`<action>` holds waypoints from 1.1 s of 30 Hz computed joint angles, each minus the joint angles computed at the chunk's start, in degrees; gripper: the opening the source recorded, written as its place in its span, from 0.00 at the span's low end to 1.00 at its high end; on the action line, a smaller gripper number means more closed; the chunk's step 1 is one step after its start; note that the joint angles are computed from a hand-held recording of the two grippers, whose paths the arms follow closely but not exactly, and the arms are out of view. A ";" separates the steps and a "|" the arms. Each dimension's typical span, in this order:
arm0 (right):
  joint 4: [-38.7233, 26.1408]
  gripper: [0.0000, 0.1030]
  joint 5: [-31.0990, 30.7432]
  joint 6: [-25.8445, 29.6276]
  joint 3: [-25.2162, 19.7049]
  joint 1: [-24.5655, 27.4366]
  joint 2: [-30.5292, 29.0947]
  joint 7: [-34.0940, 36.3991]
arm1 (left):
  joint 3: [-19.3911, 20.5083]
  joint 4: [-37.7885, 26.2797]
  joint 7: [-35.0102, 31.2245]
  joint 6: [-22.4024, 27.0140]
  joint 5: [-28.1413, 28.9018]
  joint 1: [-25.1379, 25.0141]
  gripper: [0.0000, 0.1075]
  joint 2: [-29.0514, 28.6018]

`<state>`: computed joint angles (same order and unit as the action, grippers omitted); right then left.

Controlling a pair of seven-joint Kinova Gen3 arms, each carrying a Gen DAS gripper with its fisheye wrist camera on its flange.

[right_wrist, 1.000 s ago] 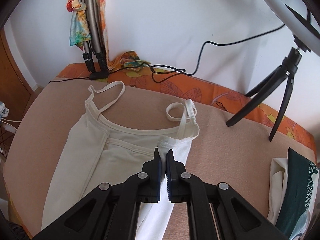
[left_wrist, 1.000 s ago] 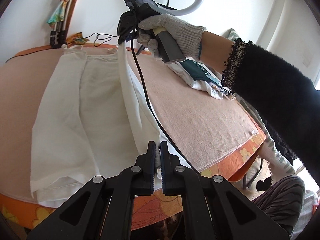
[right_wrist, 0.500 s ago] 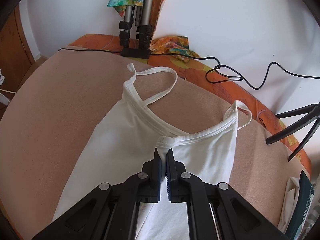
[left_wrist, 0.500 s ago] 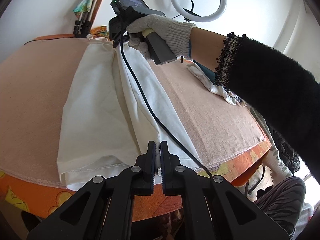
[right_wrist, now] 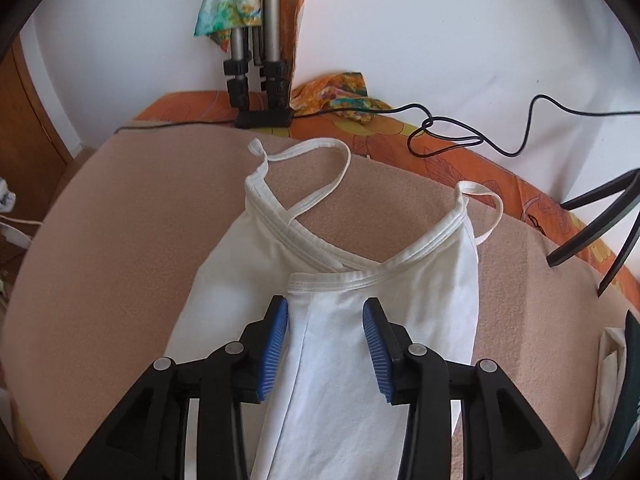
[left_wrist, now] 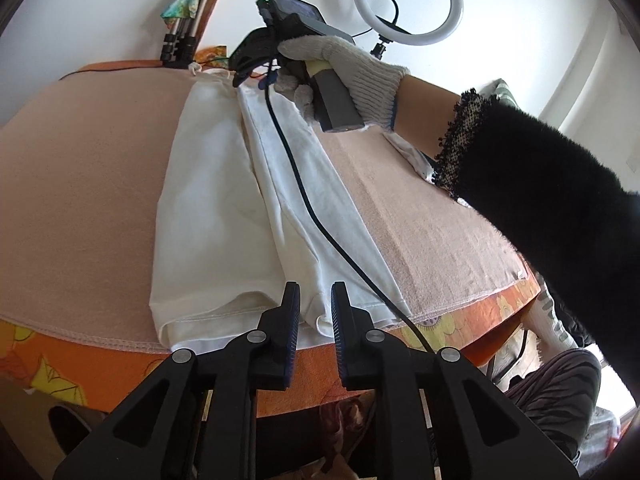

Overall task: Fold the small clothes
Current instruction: 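Move both tools to the camisole hem and grasp it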

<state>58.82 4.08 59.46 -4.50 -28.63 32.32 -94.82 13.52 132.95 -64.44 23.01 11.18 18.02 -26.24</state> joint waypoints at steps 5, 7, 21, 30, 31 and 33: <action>8.99 0.37 -2.89 -5.76 0.02 4.88 -6.04 -0.93 | -3.11 -1.03 -2.27 6.76 -2.44 -1.11 0.21 -5.47; 10.27 0.38 -4.58 -5.89 0.06 7.36 -6.20 -1.61 | -4.38 -1.60 -3.85 8.92 -3.67 -2.58 0.21 -6.24; 7.66 0.04 -9.13 -6.26 -1.37 10.49 -1.26 3.11 | -8.80 -2.82 -15.85 10.24 0.94 -4.75 0.21 5.22; 11.37 0.09 -9.29 -10.30 -2.40 13.92 -2.90 5.03 | -10.77 -3.27 -19.06 10.86 2.85 -4.91 0.21 5.33; 11.62 0.26 -10.84 -10.24 -3.55 15.09 -3.01 6.29 | -10.70 -3.24 -19.10 10.95 3.01 -5.20 0.21 4.98; 13.20 0.43 -11.14 -10.94 -2.65 14.65 -4.61 6.03 | -10.17 -3.21 -18.97 10.99 2.50 -6.13 0.21 4.06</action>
<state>72.02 -7.06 48.52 -7.16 -13.98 27.71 -88.80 3.35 129.73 -83.41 34.00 13.68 11.89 -22.18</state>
